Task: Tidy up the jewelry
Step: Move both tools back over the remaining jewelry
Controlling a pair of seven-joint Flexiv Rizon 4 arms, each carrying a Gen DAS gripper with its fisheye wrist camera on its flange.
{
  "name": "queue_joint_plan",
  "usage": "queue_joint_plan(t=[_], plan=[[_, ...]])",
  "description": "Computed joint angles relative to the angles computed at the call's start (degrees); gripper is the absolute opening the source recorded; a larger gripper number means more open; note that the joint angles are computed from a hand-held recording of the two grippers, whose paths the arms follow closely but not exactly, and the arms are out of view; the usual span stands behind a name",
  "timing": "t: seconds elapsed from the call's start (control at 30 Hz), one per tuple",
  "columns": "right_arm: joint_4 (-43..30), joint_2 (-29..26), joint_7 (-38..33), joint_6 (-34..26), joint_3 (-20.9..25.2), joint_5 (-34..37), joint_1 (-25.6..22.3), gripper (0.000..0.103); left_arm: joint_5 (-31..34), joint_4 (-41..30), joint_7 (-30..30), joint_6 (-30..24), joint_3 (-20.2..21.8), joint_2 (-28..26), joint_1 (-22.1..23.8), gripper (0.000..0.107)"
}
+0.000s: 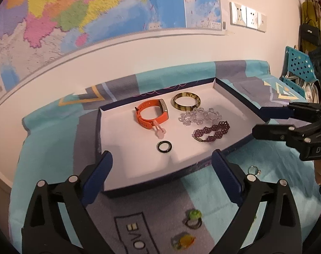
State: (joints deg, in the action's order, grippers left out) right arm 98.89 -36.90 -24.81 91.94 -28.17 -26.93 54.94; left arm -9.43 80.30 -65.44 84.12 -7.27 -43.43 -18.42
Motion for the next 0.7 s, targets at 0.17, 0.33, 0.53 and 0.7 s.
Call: queue_joint_plan(t=[0.17, 0.33, 0.53, 0.7], plan=[[1.2, 0.8, -0.2, -1.8, 1.6, -1.8, -0.2, 0.064, -0.9, 6.1, 1.0, 4.1, -3.6, 3.0, 3.5, 0.093], [2.3, 1.2, 0.5, -2.3, 3.9, -3.4, -1.4, 0.064, -1.9, 11.2, 2.0, 6.2, -6.7, 5.2, 6.9, 0.09], [2.8, 1.7, 1.7, -3.8, 6.1, -5.7, -2.5, 0.064, -2.7, 15.0, 2.7, 6.6, -8.0, 6.6, 8.6, 0.083], [3.2, 2.1, 2.8, -4.2, 7.4, -8.2, -3.4, 0.064, -2.6, 18.0, 4.3, 6.8, -9.9, 7.6, 10.1, 0.079]])
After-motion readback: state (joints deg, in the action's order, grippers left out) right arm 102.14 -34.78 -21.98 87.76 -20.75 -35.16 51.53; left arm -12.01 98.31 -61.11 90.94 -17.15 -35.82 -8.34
